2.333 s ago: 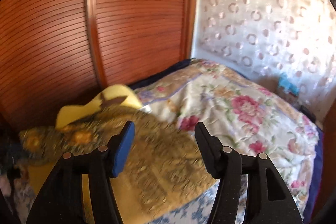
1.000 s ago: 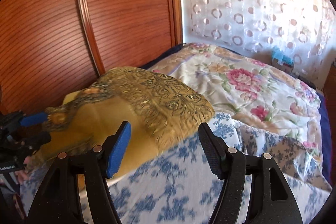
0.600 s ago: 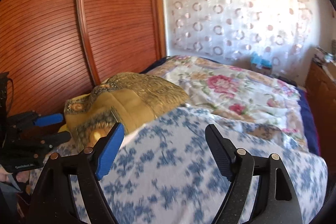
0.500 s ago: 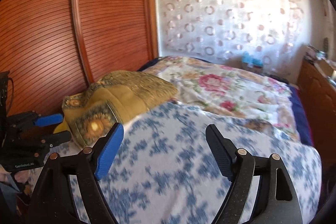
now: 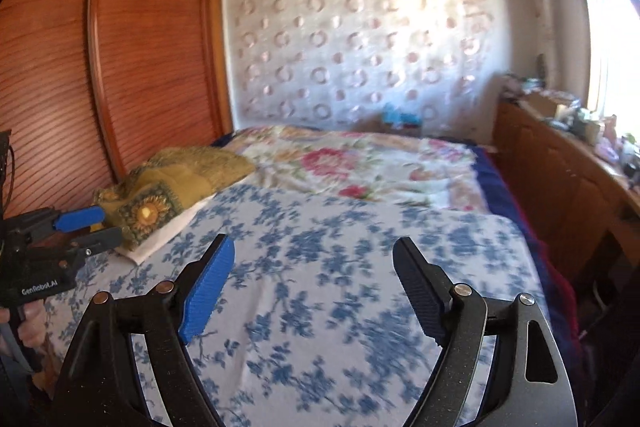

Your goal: Fold small clothes

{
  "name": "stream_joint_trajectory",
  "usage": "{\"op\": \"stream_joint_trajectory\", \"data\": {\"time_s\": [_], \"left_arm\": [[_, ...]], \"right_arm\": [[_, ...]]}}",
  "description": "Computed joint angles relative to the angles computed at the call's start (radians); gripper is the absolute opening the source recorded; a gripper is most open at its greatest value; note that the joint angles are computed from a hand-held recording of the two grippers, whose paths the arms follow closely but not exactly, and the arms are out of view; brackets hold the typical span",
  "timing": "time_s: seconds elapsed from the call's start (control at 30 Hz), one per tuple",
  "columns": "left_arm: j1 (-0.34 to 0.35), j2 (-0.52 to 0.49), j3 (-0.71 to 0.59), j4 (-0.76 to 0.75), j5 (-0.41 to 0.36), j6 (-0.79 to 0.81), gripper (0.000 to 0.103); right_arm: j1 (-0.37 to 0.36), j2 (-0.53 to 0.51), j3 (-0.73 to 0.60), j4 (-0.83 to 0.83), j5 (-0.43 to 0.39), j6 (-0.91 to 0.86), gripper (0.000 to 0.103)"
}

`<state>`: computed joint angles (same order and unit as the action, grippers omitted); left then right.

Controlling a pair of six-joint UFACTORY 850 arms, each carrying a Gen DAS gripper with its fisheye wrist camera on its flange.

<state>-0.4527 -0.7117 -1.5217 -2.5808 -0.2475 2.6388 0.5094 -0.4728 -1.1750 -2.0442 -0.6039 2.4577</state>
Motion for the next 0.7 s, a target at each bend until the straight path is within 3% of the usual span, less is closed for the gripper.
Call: {"op": "stream_joint_trajectory", "data": {"time_s": [0.3,0.4,0.7], "left_arm": [[-0.009,0.084,0.07,-0.164,-0.035,0.145,0.052],[-0.011,0.1,0.091,-0.23,-0.048,0.212,0.052],[-0.008,0.113,0.111,-0.228,-0.066,0.197,0.052]], "right_arm": [[0.049,0.118,0.109,0.109,-0.153,-0.017,0.084],[0.055,0.131,0.121,0.118,-0.179,-0.019,0.084],[0.067,0.133,0.13,0.131,-0.207,-0.019,0.084]]}}
